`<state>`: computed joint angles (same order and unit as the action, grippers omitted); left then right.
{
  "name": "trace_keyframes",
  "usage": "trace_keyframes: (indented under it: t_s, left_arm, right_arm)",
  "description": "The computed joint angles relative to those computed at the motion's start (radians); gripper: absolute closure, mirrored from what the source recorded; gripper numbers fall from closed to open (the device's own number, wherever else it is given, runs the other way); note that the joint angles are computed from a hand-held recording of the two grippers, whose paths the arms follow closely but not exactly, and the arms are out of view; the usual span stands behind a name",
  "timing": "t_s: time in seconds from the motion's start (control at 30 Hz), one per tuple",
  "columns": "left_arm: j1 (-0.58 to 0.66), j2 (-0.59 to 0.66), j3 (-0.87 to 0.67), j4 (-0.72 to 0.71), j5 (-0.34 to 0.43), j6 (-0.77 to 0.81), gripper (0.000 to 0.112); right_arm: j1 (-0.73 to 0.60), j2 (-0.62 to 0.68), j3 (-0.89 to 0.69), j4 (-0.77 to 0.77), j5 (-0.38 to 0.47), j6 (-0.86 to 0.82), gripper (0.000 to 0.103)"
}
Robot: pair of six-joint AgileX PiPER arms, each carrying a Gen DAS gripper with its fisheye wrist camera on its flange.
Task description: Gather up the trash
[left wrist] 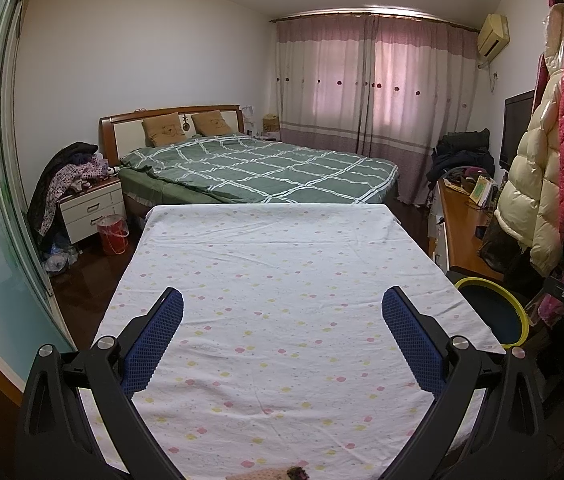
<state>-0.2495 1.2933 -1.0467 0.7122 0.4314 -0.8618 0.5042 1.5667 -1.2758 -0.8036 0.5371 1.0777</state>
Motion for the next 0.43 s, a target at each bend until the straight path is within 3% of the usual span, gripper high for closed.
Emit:
trace_keyframes:
  t_s: [0.1,0.23,0.37,0.43]
  left_arm:
    - [0.008,0.005,-0.003,-0.027,-0.007,0.028,0.014]
    - [0.065,0.075,-0.051,-0.174,-0.022,0.182,0.014]
    - [0.159,0.28,-0.213,-0.382,0.012,0.429,0.014]
    - [0.187,0.381,-0.297,-0.395,0.04,0.464,0.014]
  right_arm:
    - [0.005,0.009,-0.003,-0.003,0.0,0.008,0.016]
    - [0.004,0.063,-0.058,0.021,-0.014,-0.02,0.012]
    - [-0.014,0.24,-0.267,0.224,-0.007,-0.248,0.007]
    - [-0.019,0.374,-0.437,0.353,0.053,-0.378,0.007]
